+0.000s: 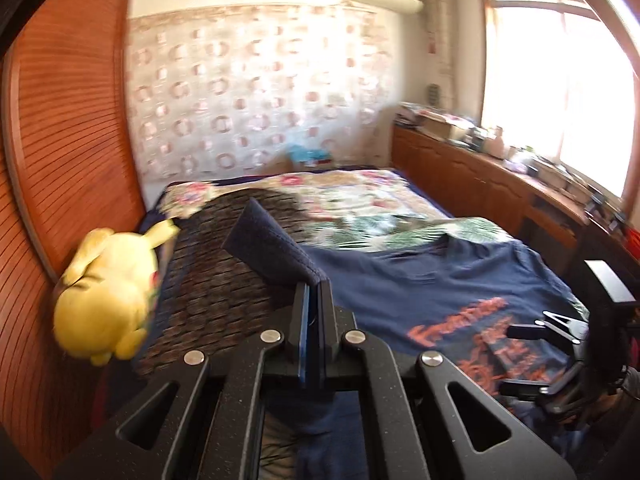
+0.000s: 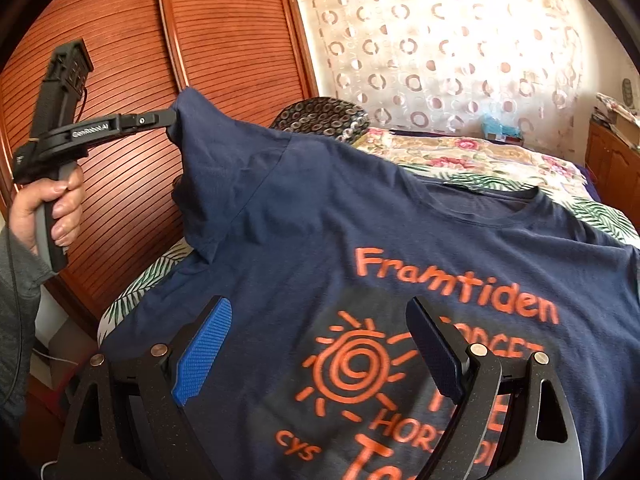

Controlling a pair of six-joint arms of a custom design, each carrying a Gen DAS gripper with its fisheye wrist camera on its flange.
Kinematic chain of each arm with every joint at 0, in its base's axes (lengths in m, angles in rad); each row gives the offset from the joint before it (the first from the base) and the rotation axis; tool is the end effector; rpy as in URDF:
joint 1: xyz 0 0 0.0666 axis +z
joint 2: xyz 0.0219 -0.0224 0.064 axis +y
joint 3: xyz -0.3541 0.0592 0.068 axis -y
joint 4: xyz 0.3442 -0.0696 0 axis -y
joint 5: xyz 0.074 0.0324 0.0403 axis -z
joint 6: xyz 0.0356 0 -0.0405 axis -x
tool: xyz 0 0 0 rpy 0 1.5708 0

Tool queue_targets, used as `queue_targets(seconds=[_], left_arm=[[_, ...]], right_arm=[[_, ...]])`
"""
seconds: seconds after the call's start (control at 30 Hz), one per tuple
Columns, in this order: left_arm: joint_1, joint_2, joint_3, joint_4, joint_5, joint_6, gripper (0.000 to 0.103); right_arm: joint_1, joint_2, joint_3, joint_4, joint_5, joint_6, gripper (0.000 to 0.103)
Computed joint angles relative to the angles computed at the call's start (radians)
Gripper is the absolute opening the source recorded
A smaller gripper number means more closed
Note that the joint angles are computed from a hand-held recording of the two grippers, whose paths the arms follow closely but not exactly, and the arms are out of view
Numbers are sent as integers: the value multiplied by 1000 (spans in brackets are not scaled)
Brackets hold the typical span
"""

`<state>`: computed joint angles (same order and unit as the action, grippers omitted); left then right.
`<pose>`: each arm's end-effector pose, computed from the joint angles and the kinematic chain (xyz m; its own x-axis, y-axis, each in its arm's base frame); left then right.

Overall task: Fold small clothes
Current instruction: 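Lift the grasped side with the left gripper and fold it inward over the back, then release and press the folded side flat with the left gripper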

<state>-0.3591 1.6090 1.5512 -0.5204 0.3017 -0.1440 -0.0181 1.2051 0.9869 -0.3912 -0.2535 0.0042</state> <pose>0.4992 -0.1991 0.4028 -0.4248 0.3058 -0.8521 0.6361 0.7706 -0.0405 0.3837 0.0016 0.3488 -0.5715 0.0063 -0.8206 -0.1905 0.9716 0.1401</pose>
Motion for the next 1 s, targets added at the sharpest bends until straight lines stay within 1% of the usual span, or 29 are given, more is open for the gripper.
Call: queue_targets(seconds=[0.1,0.13,0.2,0.23,0.3,0.37,0.43,0.47,0.5,0.53,0.57,0.6,0.63,0.7,0.77,0.8,0.83,0.9,1.0], left_arm=[[-59,14,32,-35,5,-5,4],[-85,21,44,-50,-9,-9,4],[-120,25,51,-54,-44,-20,4],[-135,27,53,-55,-60,-23,6],[-146,27,53,-60,-47,-13,11],[-144,26,48,-63,-47,-12,23],[-136,16,30,-61,-57,-17,30],[-129,13,22,-61,-52,-16,34],[-123,12,15,-62,-50,-14,38],[-121,10,7,-58,-59,-9,42],[-118,9,-5,-50,-72,-6,43],[-111,6,-16,-47,-77,-8,43],[-106,5,-27,-45,-79,-7,47],[-90,6,-48,-44,-71,0,55],[-78,9,-62,-39,-64,10,75],[-69,7,-77,-37,-55,17,78],[-64,6,-88,-34,-51,20,80],[-58,6,-104,-30,-58,24,80],[-51,8,-123,-18,-68,37,80]], right_arm=[[-33,-17,-10,8,-7,-7,90],[-46,-23,-14,11,-11,-11,90],[-62,-30,-20,13,-13,-20,90],[-75,-32,-23,13,-17,-24,90],[-87,-40,-32,11,-18,-28,90],[-100,-44,-39,12,-19,-25,90],[-103,-47,-39,9,-11,-23,90],[-103,-47,-36,6,-17,-21,88],[-103,-45,-33,0,-23,-18,83],[-100,-44,-29,-5,-20,-15,80],[-95,-42,-24,-8,-14,-12,79],[-91,-38,-19,-13,-8,-3,75],[-91,-34,-11,-19,-5,6,70],[-86,-15,15,-36,12,20,68],[-84,9,47,-52,23,44,64],[-82,19,62,-62,27,57,63],[-80,28,78,-72,29,68,62],[-77,50,107,-84,37,87,61],[-64,96,163,-105,44,113,57]])
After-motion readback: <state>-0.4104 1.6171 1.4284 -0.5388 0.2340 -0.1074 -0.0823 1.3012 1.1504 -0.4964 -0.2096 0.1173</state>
